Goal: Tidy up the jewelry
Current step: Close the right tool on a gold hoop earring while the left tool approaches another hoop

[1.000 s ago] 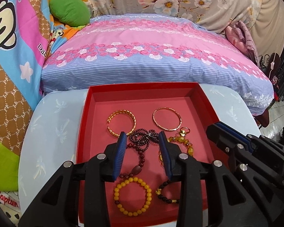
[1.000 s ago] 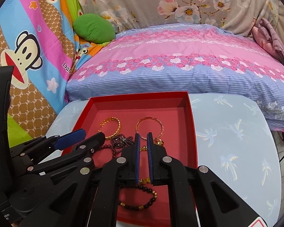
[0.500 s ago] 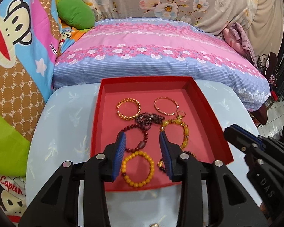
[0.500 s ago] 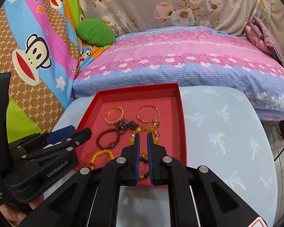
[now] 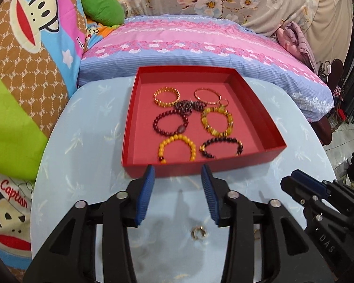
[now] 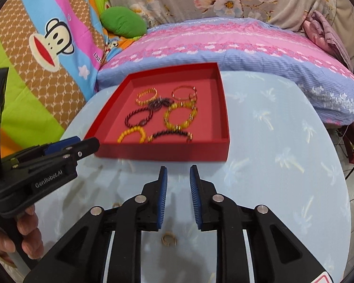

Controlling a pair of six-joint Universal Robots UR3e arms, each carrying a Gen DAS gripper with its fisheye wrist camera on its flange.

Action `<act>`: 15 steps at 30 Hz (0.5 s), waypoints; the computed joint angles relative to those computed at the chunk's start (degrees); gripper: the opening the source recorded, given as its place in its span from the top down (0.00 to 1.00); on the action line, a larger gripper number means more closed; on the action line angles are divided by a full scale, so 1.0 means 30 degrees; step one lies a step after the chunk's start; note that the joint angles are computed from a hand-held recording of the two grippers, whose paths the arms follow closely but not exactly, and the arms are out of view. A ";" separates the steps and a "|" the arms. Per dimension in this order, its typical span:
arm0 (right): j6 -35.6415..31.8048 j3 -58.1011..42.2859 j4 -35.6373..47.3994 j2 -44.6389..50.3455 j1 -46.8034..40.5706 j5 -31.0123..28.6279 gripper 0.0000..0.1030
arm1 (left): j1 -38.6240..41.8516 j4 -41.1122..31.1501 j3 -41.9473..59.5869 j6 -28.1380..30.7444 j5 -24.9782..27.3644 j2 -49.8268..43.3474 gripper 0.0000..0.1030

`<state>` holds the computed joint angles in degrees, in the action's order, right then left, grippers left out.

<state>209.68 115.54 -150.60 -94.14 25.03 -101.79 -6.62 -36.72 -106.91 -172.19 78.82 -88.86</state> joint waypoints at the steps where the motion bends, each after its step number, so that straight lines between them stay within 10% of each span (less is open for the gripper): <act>1: 0.0150 0.0204 -0.0010 -0.0041 0.0254 -0.0107 0.79 | 0.0041 0.0087 -0.0428 0.0049 0.0019 0.0300 0.56; 15: 0.2158 0.2089 -0.0436 0.0625 0.2944 -0.0429 0.79 | 0.1402 -0.0206 -0.5490 0.0880 -0.0286 0.3747 0.55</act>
<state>216.16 121.81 -151.91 -92.26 33.86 -103.08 -2.41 -37.34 -123.38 -169.55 77.96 -77.61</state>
